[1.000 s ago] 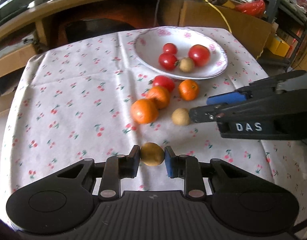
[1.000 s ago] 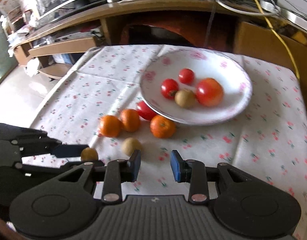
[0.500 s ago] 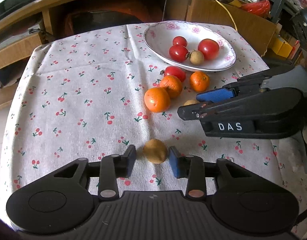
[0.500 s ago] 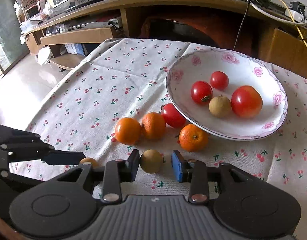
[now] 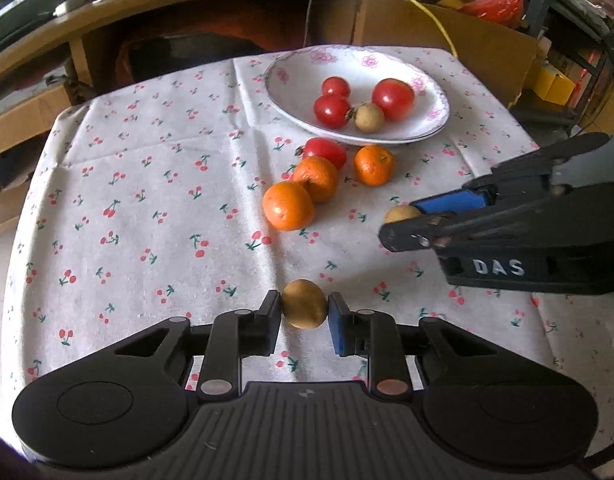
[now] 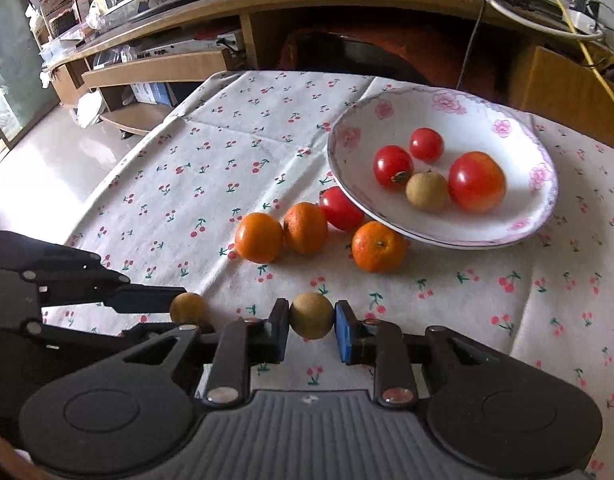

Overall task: Organize fruits
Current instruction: 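Grasp a brown round fruit with the left gripper while the right grasps another brown fruit, then carry the brown fruit in the left gripper over the bowl while the right carries its brown fruit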

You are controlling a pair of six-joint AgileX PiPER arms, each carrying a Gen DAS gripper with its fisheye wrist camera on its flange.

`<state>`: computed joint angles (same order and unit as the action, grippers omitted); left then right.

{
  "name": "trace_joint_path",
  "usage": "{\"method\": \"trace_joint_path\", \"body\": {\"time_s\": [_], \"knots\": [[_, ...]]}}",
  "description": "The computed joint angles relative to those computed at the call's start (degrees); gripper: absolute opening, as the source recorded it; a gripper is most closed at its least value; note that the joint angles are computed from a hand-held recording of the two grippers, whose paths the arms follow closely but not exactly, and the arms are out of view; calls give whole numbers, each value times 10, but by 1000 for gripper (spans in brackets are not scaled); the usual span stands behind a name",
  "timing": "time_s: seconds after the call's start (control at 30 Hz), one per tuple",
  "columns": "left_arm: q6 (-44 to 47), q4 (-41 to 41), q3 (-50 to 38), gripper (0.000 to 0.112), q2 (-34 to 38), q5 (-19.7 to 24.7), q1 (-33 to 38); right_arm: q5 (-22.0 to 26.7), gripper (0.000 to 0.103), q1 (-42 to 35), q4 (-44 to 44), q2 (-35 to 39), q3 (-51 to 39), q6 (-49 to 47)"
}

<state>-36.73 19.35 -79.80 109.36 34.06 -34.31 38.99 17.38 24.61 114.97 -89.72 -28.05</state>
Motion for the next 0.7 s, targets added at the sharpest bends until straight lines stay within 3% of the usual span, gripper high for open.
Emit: {"method": "trace_joint_path", "body": {"time_s": [0.33,0.57,0.7], "knots": [[-7,15,-3,34,14,4,-40,-8,26,-20,-58,-93,120,19],[-43,58,6,52,17,-10,-42,-48,26,-14,-70,-101,159,3],[-40,62,-5,54,23,-3,-46,-34,27,-25,-50,-97,151,-13]]}}
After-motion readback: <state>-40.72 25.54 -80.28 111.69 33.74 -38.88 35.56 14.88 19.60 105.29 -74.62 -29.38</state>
